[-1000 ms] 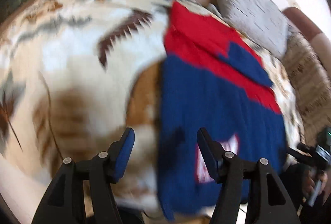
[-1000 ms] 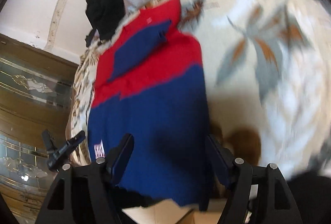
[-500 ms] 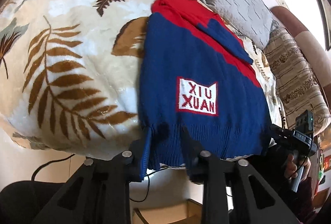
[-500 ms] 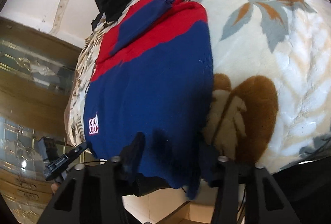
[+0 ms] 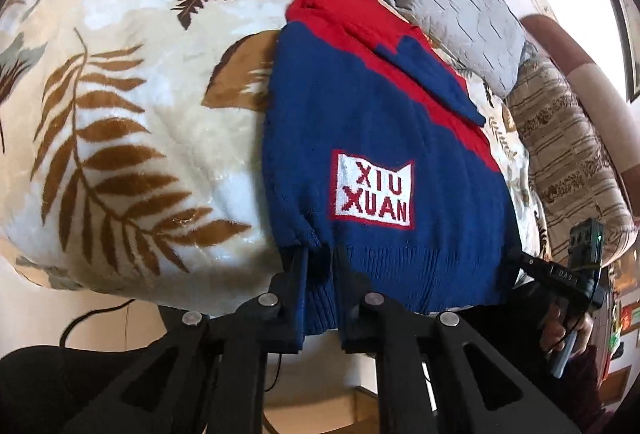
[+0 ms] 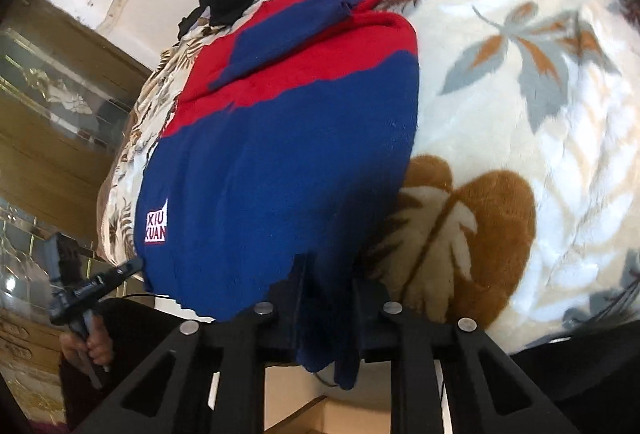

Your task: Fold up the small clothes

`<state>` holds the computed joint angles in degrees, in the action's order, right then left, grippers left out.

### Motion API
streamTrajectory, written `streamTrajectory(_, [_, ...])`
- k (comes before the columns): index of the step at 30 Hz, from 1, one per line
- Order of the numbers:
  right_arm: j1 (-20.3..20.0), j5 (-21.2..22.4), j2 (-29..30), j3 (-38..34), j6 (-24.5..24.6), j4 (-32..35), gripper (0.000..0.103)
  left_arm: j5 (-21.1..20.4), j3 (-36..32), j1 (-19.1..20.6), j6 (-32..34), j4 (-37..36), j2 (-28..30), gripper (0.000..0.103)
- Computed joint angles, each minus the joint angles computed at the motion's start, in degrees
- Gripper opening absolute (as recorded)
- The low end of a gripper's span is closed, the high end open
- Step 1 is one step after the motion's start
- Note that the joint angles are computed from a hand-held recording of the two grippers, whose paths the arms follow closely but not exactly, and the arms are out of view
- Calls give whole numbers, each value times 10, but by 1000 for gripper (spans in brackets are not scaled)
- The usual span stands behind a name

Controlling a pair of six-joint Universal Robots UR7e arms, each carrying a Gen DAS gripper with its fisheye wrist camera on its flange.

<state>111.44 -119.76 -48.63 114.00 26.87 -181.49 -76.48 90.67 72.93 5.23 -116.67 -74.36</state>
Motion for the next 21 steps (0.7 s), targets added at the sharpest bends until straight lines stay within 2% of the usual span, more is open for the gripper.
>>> streamTrajectory(1, [-3, 4, -3, 4, 2, -1, 21, 13, 1, -2, -3, 2, 0, 12])
streamTrajectory(3, [-9, 6, -10, 7, 20, 15, 24, 35, 3, -6, -11, 14, 2, 24])
streamTrajectory(5, [-14, 14, -17, 15, 36, 21, 24, 41, 1, -8, -17, 29, 5, 59])
streamTrajectory(6, [-16, 19, -20, 20, 39, 18, 26, 37, 2, -8, -17, 33, 5, 60])
streamTrajectory(9, [-17, 28, -23, 23, 43, 23, 31, 32, 9, -9, -12, 27, 6, 58])
streamTrajectory(11, [-13, 24, -17, 19, 33, 21, 33, 38, 10, -9, -20, 18, 7, 19])
streamTrajectory(12, [-10, 18, -14, 18, 26, 19, 33, 38, 8, -6, -27, 16, 8, 15])
streamTrajectory(13, [-8, 13, -12, 17, 21, 18, 31, 24, 3, -2, -32, 17, 9, 12])
streamTrajectory(15, [-4, 1, -10, 12, 13, 25, 11, -4, 2, 3, -27, 8, 5, 11])
streamTrajectory(21, [7, 14, -14, 8, -22, -7, 11, -45, -1, 4, 4, -2, -9, 10])
